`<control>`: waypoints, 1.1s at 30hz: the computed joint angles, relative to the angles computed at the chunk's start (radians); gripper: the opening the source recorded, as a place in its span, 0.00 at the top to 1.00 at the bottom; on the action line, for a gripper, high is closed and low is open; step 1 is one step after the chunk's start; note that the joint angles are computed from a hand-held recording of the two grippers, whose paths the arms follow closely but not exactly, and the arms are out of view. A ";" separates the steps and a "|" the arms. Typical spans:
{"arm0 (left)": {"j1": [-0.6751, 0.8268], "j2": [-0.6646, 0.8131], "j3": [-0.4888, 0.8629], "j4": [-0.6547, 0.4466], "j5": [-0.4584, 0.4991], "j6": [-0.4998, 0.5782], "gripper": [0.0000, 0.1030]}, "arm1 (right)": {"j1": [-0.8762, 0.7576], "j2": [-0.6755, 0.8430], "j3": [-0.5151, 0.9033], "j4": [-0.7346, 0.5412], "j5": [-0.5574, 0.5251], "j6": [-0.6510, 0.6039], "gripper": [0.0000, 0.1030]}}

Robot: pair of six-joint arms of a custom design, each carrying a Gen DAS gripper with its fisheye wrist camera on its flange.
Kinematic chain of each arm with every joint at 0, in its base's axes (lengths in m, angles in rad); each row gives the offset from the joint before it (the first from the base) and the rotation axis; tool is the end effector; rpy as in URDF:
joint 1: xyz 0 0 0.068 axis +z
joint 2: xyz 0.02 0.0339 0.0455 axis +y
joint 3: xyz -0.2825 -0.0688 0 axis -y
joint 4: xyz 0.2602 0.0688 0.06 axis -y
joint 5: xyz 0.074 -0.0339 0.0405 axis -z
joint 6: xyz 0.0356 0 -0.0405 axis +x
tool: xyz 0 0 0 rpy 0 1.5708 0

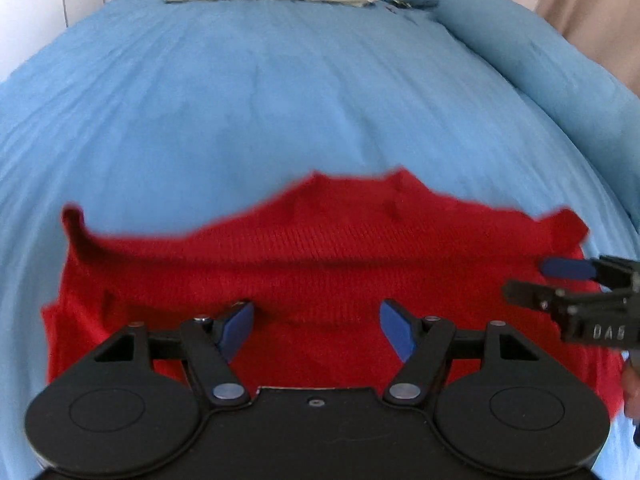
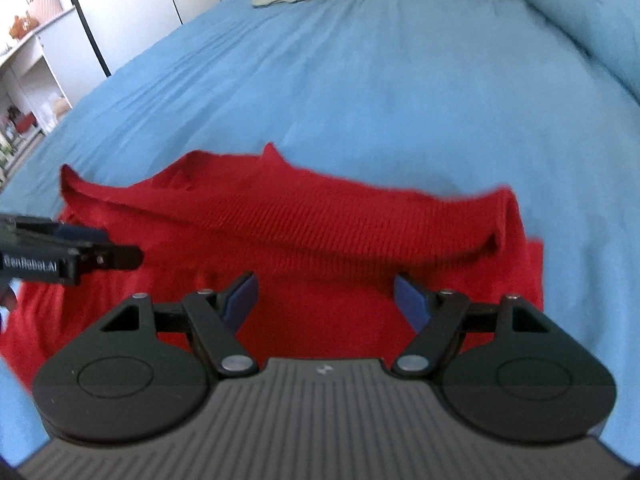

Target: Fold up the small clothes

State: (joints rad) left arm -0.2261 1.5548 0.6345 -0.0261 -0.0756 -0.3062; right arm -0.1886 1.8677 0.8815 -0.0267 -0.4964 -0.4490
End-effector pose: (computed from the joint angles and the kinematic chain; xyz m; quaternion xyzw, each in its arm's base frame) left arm 0.2782 -0.0612 0.1364 -0.0497 0.9498 -0.0460 0.3056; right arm 0.3490 -0.0493 0.1104 -0.1881 0.9152 0.1406 0.3275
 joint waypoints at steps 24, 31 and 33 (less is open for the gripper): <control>-0.407 -0.424 -0.070 -0.479 -0.456 -0.423 0.00 | -0.324 -0.500 -0.257 -0.141 -0.115 -0.014 0.04; -0.474 -0.258 -0.065 -0.387 -0.405 -0.456 0.00 | -0.530 -0.503 -0.356 -0.316 -0.130 -0.063 0.04; -0.494 -0.226 -0.065 -0.359 -0.410 -0.472 0.00 | -0.582 -0.424 -0.368 -0.299 -0.165 -0.046 0.05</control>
